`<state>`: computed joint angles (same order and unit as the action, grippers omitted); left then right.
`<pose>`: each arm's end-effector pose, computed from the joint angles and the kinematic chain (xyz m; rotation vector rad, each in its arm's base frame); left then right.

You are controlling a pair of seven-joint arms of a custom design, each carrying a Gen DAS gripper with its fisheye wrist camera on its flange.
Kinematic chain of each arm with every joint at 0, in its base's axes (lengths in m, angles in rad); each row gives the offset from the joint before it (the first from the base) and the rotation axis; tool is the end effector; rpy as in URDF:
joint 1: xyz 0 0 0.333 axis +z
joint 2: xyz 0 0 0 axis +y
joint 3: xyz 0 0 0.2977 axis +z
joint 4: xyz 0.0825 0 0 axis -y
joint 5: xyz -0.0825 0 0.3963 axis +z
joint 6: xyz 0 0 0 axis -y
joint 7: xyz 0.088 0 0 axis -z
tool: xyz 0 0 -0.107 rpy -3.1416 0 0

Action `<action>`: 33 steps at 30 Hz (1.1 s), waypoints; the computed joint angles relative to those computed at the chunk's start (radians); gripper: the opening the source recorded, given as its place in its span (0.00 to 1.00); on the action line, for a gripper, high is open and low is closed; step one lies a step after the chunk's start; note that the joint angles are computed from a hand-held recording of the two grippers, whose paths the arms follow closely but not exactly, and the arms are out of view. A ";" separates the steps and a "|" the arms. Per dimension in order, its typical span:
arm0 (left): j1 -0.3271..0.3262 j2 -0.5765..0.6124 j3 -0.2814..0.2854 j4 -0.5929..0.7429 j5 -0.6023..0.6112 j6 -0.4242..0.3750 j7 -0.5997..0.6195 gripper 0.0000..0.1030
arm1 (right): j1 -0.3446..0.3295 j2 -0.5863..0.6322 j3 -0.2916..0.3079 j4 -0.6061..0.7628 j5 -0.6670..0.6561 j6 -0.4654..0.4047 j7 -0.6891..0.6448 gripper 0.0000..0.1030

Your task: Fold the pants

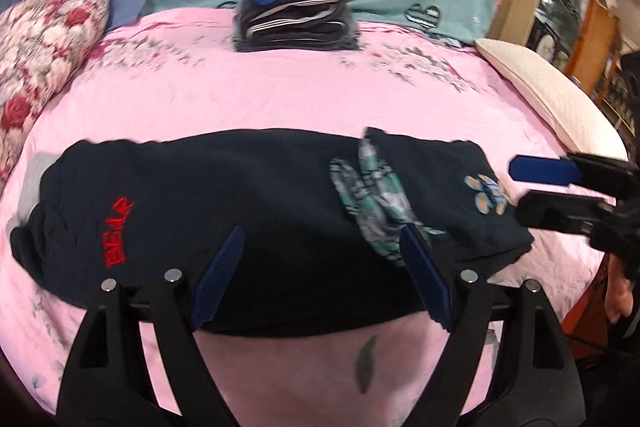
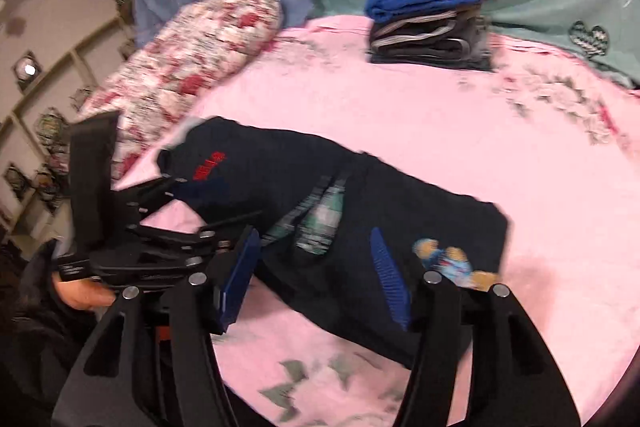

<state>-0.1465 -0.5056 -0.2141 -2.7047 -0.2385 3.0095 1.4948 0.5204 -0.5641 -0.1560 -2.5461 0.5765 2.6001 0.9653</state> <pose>0.4128 -0.1381 0.4525 -1.7417 1.8852 -0.9342 0.4169 0.1433 0.5028 -2.0771 1.1512 -0.1587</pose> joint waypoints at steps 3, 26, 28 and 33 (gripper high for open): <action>0.017 0.032 -0.027 0.014 0.022 -0.018 -0.012 0.80 | -0.014 0.054 0.015 0.019 -0.028 -0.018 0.023 0.57; 0.020 0.062 -0.010 0.000 0.057 -0.024 -0.029 0.82 | 0.009 0.047 -0.017 0.066 0.219 -0.172 -0.244 0.09; 0.025 0.056 -0.016 -0.004 0.059 -0.025 -0.031 0.82 | -0.006 0.066 0.010 0.082 0.200 -0.222 -0.240 0.09; 0.042 0.017 -0.024 -0.031 0.067 -0.038 -0.040 0.80 | -0.065 0.172 0.078 0.104 0.114 -0.222 -0.123 0.10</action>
<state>-0.1042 -0.4889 -0.2378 -2.7360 -0.1711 2.9712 1.4548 0.4552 -0.3926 -0.0778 -2.4419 0.6909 2.3779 0.8424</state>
